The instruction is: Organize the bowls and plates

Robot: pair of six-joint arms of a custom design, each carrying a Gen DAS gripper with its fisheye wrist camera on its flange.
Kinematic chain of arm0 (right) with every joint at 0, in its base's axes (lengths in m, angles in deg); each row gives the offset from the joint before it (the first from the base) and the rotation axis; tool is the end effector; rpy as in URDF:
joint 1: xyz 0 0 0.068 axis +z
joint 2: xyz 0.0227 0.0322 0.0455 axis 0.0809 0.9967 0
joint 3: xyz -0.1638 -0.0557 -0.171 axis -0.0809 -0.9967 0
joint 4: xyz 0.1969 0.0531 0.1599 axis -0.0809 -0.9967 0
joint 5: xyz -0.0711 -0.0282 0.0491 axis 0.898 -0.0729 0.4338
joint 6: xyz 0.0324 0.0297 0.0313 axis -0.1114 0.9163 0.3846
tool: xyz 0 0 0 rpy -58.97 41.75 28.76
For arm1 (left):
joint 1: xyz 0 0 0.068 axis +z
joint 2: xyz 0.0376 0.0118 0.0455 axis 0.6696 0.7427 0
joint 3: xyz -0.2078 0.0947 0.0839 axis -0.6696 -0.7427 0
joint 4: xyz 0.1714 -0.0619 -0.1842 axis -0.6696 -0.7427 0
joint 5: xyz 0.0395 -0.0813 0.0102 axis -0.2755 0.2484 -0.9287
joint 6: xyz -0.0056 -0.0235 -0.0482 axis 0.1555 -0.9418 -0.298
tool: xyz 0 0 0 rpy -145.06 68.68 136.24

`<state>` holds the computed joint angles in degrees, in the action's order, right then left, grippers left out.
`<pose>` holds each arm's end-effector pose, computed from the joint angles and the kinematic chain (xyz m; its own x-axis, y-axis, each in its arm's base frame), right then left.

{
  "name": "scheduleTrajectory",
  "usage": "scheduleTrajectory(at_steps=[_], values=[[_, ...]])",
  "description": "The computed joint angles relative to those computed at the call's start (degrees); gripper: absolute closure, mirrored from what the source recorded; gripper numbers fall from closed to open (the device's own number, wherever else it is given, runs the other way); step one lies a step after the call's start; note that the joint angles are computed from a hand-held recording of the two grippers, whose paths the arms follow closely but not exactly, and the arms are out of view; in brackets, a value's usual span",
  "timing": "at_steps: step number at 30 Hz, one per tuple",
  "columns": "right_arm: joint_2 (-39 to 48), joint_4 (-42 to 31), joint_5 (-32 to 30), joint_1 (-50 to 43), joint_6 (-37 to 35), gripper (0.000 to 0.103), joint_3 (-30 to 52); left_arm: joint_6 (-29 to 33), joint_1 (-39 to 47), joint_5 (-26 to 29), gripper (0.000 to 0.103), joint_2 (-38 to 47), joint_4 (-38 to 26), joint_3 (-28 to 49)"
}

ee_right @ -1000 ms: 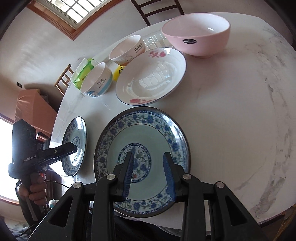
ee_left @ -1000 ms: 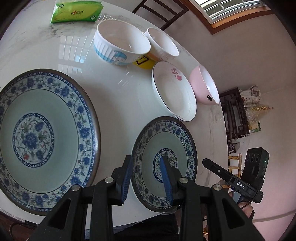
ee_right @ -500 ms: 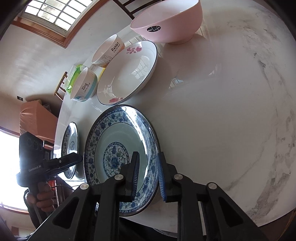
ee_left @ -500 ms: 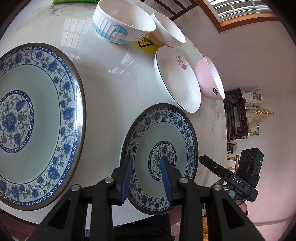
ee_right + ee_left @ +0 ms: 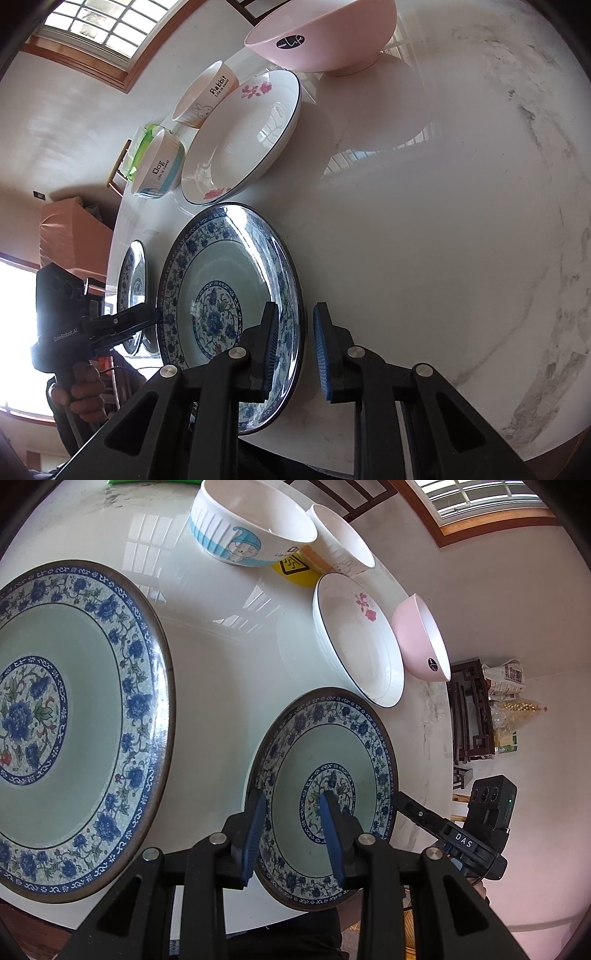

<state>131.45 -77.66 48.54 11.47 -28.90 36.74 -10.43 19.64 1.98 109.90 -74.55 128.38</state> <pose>0.1974 0.0338 0.0508 -0.7728 0.5949 -0.2210 0.4022 0.7285 0.5545 0.3734 -0.1779 0.0689 -0.9613 0.2543 -0.1055 0.2619 0.7263 -0.6355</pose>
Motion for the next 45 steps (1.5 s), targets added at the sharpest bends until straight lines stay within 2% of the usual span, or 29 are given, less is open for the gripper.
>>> scheduleTrajectory(at_steps=[15, 22, 27, 35, 45], values=[[3.5, 2.8, -0.9, -0.1, -0.3, 0.087, 0.7, 0.5, -0.2, -2.9, 0.073, 4.0, -2.3, 3.6], [4.8, 3.6, -1.2, -0.3, -0.4, 0.087, 0.9, 0.4, -1.5, -2.9, 0.074, 4.0, -1.1, 3.4], [5.0, 3.1, -0.9, 0.1, -0.8, 0.087, 1.5, 1.2, -2.4, -4.8, 0.084, 4.0, -0.7, 3.3], [4.4, 1.4, 2.5, 2.6, -0.3, 0.088, 2.2, 2.0, -3.5, -7.7, 0.087, 3.3, 0.2, 2.7], [1.5, -1.3, 4.6, 4.6, 0.5, 0.089, 2.9, 3.5, -2.5, -8.3, 0.087, 0.0, 1.3, -0.1]])
